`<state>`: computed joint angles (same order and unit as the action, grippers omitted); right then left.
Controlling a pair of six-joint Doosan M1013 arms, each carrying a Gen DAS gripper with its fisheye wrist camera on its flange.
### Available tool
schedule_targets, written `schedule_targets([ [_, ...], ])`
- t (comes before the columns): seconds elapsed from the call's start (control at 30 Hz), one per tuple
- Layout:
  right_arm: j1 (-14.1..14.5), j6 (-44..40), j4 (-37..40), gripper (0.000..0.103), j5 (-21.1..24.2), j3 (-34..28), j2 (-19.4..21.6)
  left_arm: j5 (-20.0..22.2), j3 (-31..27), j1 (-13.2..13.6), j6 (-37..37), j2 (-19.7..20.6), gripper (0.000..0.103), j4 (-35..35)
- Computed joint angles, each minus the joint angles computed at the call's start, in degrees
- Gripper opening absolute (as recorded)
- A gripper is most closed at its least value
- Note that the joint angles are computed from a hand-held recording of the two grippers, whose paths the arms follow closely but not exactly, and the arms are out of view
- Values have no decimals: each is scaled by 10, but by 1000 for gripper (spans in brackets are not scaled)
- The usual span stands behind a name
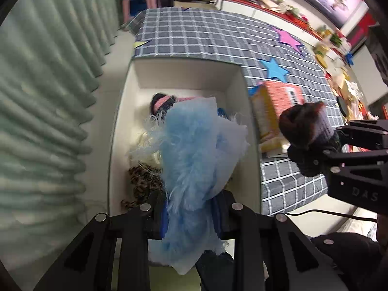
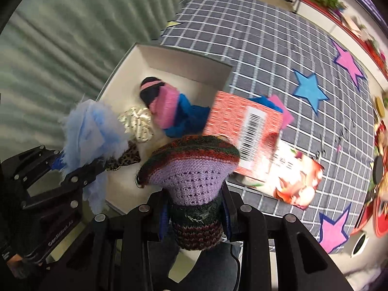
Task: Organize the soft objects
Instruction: 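Lower the blue fluffy item and knit cap into the white box and open both tools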
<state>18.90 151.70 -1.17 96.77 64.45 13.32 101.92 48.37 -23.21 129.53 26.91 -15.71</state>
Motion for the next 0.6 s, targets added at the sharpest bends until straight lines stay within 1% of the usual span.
schedule_targets([
  [0.17,-7,-28,14,35,-4,-12,15,0,-8,3,-20,11,31,17],
  [0.3,-14,-34,19,35,-11,-24,24,-5,-20,1,-26,19,31,19],
  [0.6,-23,-51,29,35,-12,-39,38,-6,-40,-5,-43,35,31,23],
])
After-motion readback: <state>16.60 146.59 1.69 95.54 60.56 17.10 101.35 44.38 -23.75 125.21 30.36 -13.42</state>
